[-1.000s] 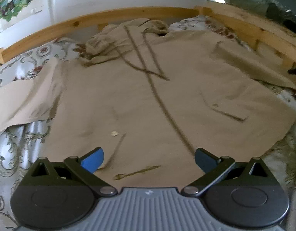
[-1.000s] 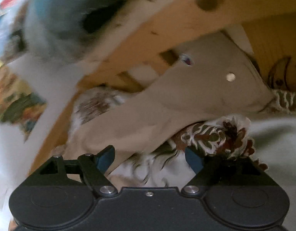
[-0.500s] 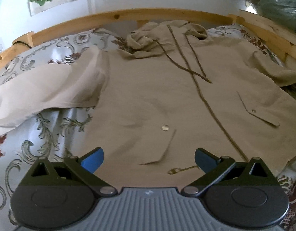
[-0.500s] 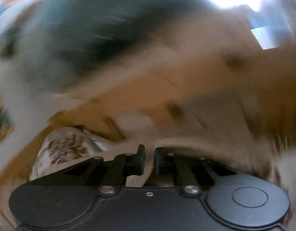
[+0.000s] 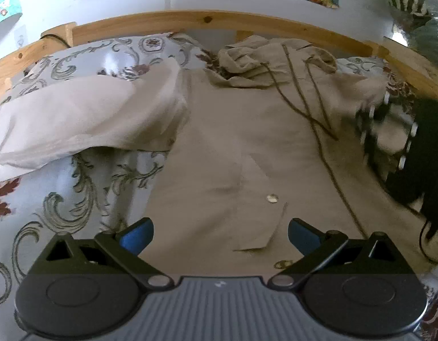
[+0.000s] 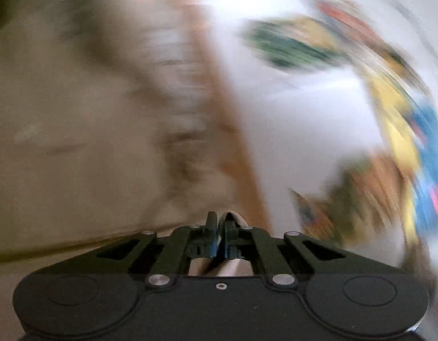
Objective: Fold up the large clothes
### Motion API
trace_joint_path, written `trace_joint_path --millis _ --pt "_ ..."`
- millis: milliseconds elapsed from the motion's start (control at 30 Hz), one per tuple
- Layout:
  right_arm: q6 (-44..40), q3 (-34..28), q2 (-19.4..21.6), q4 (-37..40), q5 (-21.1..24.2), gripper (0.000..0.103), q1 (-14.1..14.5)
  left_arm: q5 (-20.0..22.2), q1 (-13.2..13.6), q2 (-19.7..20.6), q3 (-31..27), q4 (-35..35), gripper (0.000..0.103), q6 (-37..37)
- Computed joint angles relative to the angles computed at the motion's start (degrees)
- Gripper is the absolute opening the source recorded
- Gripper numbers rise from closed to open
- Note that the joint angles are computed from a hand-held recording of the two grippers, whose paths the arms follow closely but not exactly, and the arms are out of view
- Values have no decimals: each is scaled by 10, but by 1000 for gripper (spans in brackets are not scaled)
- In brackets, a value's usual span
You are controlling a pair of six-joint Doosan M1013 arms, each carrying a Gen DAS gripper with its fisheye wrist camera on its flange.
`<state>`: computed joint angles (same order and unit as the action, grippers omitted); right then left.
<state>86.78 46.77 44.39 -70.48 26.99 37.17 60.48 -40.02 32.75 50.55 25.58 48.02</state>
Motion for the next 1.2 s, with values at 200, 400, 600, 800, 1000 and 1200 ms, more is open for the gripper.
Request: trace_joint_path --millis 200,400,600,800,1000,1200 --pt "-62 -2 0 239 81 59 11 6 1 -9 16 17 102 -14" --pt "184 38 -41 307 78 81 -8 6 1 -8 19 9 102 -5" --pt "494 14 -36 396 145 76 -49 13 2 -4 17 1 102 6" --pt "481 -35 -3 459 214 26 -54 10 2 -6 21 5 102 5" --pt "501 -15 -18 401 129 0 -43 5 0 -8 25 4 102 14" --pt "262 -74 5 556 61 0 -32 -6 -3 -9 29 -10 102 34"
